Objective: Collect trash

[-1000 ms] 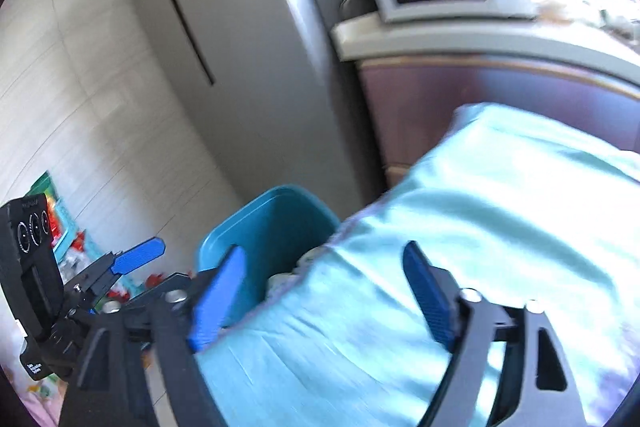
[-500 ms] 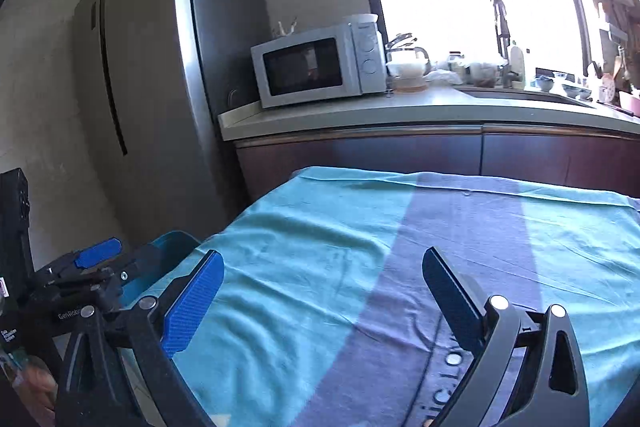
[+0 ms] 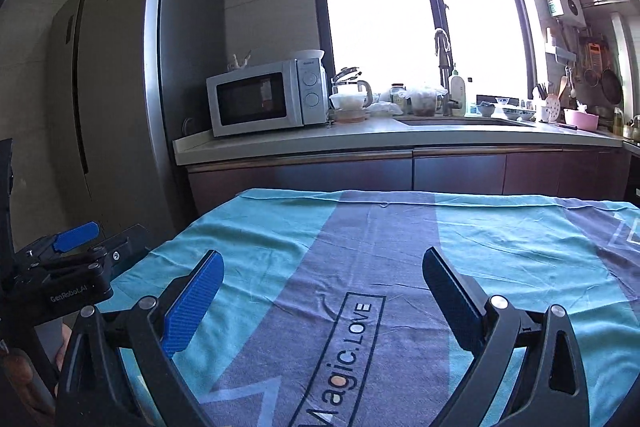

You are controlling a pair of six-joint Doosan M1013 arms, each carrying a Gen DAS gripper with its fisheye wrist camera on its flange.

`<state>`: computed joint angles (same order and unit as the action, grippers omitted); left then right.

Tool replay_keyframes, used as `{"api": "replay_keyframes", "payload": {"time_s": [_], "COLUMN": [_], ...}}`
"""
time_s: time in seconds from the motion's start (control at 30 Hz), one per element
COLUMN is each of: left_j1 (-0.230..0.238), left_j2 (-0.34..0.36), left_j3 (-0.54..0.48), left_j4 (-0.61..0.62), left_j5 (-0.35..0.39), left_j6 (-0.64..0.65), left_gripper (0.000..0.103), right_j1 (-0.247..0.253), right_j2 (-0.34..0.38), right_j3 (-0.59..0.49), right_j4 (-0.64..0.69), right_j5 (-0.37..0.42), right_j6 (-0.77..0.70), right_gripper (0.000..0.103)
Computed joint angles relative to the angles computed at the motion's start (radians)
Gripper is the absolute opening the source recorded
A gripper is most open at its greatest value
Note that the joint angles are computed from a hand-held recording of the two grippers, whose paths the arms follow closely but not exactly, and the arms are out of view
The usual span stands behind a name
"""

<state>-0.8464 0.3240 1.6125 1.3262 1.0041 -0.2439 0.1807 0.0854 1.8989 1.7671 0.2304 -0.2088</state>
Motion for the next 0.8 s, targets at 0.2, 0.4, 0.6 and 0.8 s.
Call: {"api": "replay_keyframes", "payload": {"time_s": [0.2, 0.4, 0.6, 0.8], "left_j1": [-0.014, -0.022, -0.030, -0.036], "left_j2": [0.002, 0.003, 0.004, 0.005], "left_j3": [0.002, 0.007, 0.010, 0.012], "left_j4": [0.035, 0.058, 0.076, 0.093], "left_j5": [0.009, 0.014, 0.017, 0.023], "left_j6": [-0.023, -0.033, -0.036, -0.033], "left_gripper": [0.098, 0.098, 0.098, 0.098], "right_j1": [-0.005, -0.010, -0.018, -0.023], "right_j2": [-0.014, -0.022, -0.029, -0.032], "right_j3": [0.025, 0.036, 0.044, 0.047], "right_j4": [0.235, 0.333, 0.366, 0.397], "right_j5": [-0.022, -0.032, -0.028, -0.029], "right_j6": [-0.223, -0.318, -0.347, -0.370], "right_gripper": [0.096, 0.096, 0.096, 0.096]}}
